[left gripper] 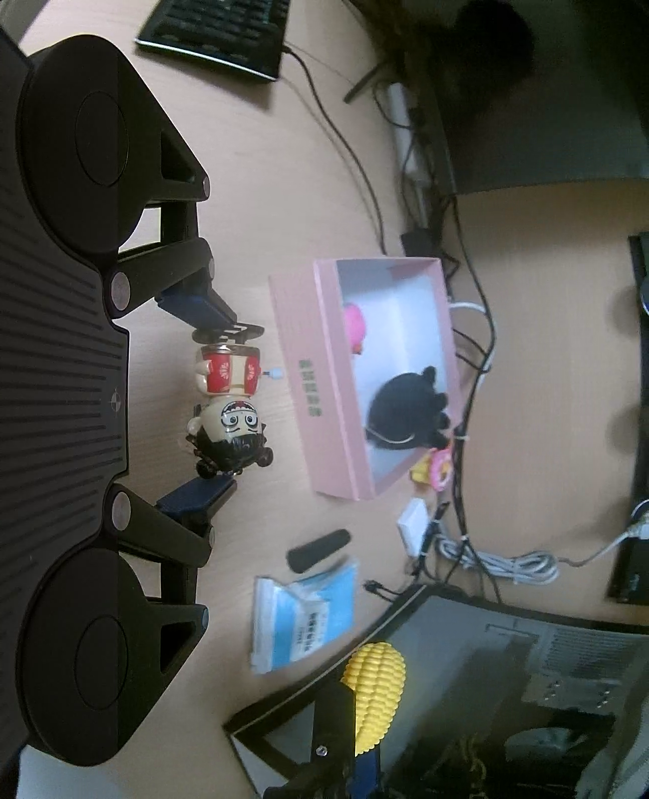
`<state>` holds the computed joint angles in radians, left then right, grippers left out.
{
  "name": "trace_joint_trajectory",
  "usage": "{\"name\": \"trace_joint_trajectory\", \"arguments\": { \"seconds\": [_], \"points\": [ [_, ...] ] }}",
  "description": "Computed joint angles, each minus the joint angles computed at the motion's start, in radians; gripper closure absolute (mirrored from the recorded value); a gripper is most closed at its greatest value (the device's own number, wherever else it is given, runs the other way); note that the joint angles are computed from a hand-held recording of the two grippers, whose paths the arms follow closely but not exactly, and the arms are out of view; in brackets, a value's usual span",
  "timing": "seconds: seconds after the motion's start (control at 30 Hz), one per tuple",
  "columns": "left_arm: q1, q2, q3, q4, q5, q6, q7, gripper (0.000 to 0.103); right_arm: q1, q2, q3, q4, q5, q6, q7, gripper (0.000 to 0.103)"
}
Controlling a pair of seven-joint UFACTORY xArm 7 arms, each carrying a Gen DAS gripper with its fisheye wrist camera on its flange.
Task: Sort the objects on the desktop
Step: 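Lift the figure and corn over the pink box and open both grippers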
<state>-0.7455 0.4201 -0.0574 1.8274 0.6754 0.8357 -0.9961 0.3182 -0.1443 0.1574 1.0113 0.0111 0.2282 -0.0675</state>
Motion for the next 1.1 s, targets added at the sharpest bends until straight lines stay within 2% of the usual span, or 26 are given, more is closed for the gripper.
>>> {"name": "trace_joint_trajectory", "arguments": {
  "seconds": [0.07, 0.23, 0.37, 0.43, 0.47, 0.5, 0.53, 0.57, 0.6, 0.67, 0.73, 0.8, 0.87, 0.9, 1.0, 1.1],
  "points": [
    [0.009, -0.006, 0.007, -0.012, 0.012, -0.032, -0.002, 0.034, 0.001, 0.012, 0.001, 0.025, 0.004, 0.005, 0.007, 0.073],
    [0.047, 0.014, 0.019, 0.035, 0.021, -0.090, 0.053, 0.034, 0.026, 0.113, -0.008, 0.192, 0.123, 0.037, -0.025, 0.073],
    [0.073, 0.093, 0.062, 0.178, 0.036, -0.152, 0.133, 0.034, 0.024, 0.273, 0.019, 0.442, 0.230, 0.071, -0.026, 0.073],
    [0.093, 0.172, 0.086, 0.303, 0.016, -0.176, 0.189, 0.033, 0.042, 0.395, 0.012, 0.621, 0.177, 0.092, 0.045, 0.073],
    [0.115, 0.225, 0.084, 0.382, -0.019, -0.185, 0.244, 0.022, 0.052, 0.464, 0.008, 0.722, 0.154, 0.101, 0.074, 0.072],
    [0.139, 0.284, 0.070, 0.472, -0.066, -0.174, 0.313, 0.008, 0.068, 0.536, -0.006, 0.825, 0.125, 0.111, 0.111, 0.068],
    [0.152, 0.332, 0.065, 0.544, -0.103, -0.152, 0.356, 0.007, 0.095, 0.596, -0.037, 0.915, 0.080, 0.130, 0.163, 0.049],
    [0.145, 0.356, 0.098, 0.574, -0.142, -0.138, 0.370, 0.008, 0.128, 0.643, -0.083, 0.981, 0.025, 0.136, 0.230, 0.040],
    [0.142, 0.353, 0.109, 0.562, -0.145, -0.127, 0.355, 0.008, 0.153, 0.669, -0.122, 1.009, -0.025, 0.125, 0.282, 0.040],
    [0.124, 0.285, 0.134, 0.424, -0.141, -0.162, 0.294, 0.008, 0.171, 0.662, -0.161, 0.966, -0.103, 0.092, 0.329, 0.040],
    [0.105, 0.215, 0.142, 0.284, -0.137, -0.206, 0.254, 0.008, 0.185, 0.612, -0.205, 0.844, -0.179, 0.062, 0.391, 0.040],
    [0.087, 0.177, 0.134, 0.201, -0.132, -0.218, 0.226, 0.008, 0.168, 0.573, -0.208, 0.757, -0.211, 0.116, 0.436, 0.042],
    [0.079, 0.155, 0.107, 0.151, -0.142, -0.218, 0.225, 0.008, 0.141, 0.539, -0.204, 0.669, -0.228, 0.177, 0.478, 0.057],
    [0.076, 0.143, 0.094, 0.125, -0.148, -0.221, 0.226, 0.008, 0.127, 0.521, -0.202, 0.627, -0.235, 0.203, 0.503, 0.058],
    [0.068, 0.159, 0.057, 0.133, -0.186, -0.170, 0.250, 0.008, 0.077, 0.500, -0.175, 0.535, -0.242, 0.223, 0.533, 0.059],
    [0.042, 0.195, 0.057, 0.188, -0.202, -0.063, 0.264, 0.008, 0.034, 0.525, -0.129, 0.516, -0.218, 0.216, 0.512, 0.059]
  ]
}}
